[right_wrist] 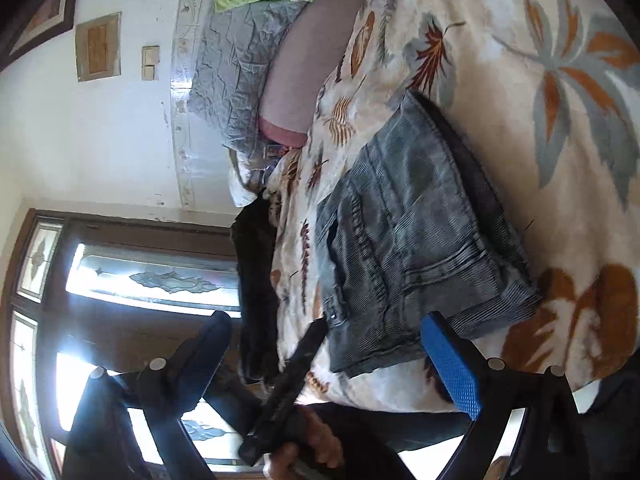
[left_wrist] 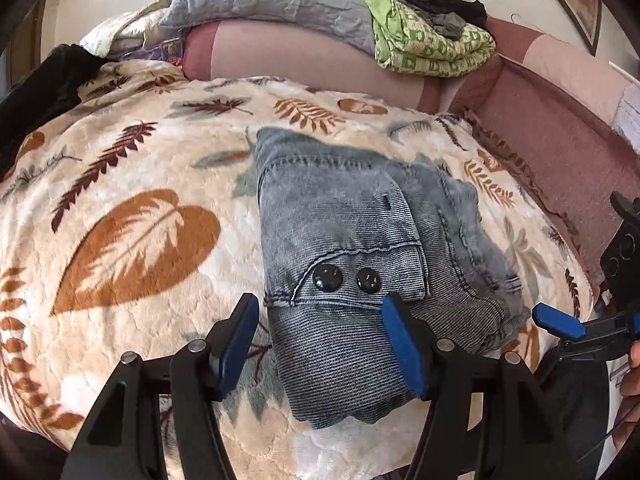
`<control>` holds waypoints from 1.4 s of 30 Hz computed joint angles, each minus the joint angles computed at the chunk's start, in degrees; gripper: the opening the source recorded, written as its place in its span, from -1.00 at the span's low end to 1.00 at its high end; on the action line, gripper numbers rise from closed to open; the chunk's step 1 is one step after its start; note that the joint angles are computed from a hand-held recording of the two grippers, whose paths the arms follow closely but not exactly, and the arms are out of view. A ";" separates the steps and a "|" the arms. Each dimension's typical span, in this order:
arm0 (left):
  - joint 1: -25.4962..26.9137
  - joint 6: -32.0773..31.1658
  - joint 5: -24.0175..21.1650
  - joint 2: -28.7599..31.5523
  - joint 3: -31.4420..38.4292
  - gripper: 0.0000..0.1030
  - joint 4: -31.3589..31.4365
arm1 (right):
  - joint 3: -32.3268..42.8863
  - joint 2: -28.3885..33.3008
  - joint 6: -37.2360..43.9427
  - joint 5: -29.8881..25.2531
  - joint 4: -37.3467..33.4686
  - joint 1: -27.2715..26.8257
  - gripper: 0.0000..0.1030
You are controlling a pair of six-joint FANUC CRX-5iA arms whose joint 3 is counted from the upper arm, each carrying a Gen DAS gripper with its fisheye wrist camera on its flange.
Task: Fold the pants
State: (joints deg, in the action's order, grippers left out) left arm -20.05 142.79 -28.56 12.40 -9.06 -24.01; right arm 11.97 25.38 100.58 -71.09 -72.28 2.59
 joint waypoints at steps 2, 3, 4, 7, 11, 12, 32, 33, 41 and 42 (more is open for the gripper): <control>0.19 1.27 2.27 -0.67 -1.32 0.27 -0.73 | -0.87 -0.17 -2.85 2.87 2.74 1.57 0.88; 0.75 -0.15 3.22 -0.88 -1.99 0.27 0.77 | -1.21 0.04 -4.49 4.13 3.14 1.88 0.88; 1.16 -1.00 4.14 -0.99 -2.57 0.27 1.73 | -1.45 0.43 -5.58 5.04 3.16 1.93 0.88; 0.66 0.92 4.61 -0.94 -2.60 0.27 -0.55 | -2.09 0.60 -7.33 7.47 2.73 1.85 0.88; 0.20 2.26 4.17 -0.87 -2.17 0.27 -1.93 | -1.96 -0.59 -8.21 10.80 5.13 2.88 0.88; 0.03 2.75 4.02 -0.83 -2.03 0.27 -2.44 | -1.68 -0.67 -9.86 12.56 7.76 3.62 0.88; -1.28 7.15 2.29 -0.22 -0.86 0.36 -7.26 | -6.43 -8.93 -12.22 22.84 26.94 9.36 0.68; -1.35 7.34 2.18 -0.20 -0.79 0.36 -7.52 | -6.48 -9.97 -11.23 23.75 27.26 10.13 0.68; -1.48 6.65 1.82 -0.34 -0.67 0.36 -7.48 | 5.95 1.44 -8.03 9.02 19.76 9.92 0.68; -0.65 3.43 2.50 -0.77 -1.37 0.36 -4.43 | 5.81 3.38 -10.85 8.28 21.77 10.45 0.48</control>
State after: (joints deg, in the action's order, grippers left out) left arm -20.69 146.22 -26.05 11.64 -10.42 -28.44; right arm 17.78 28.76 89.73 -62.81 -50.52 13.04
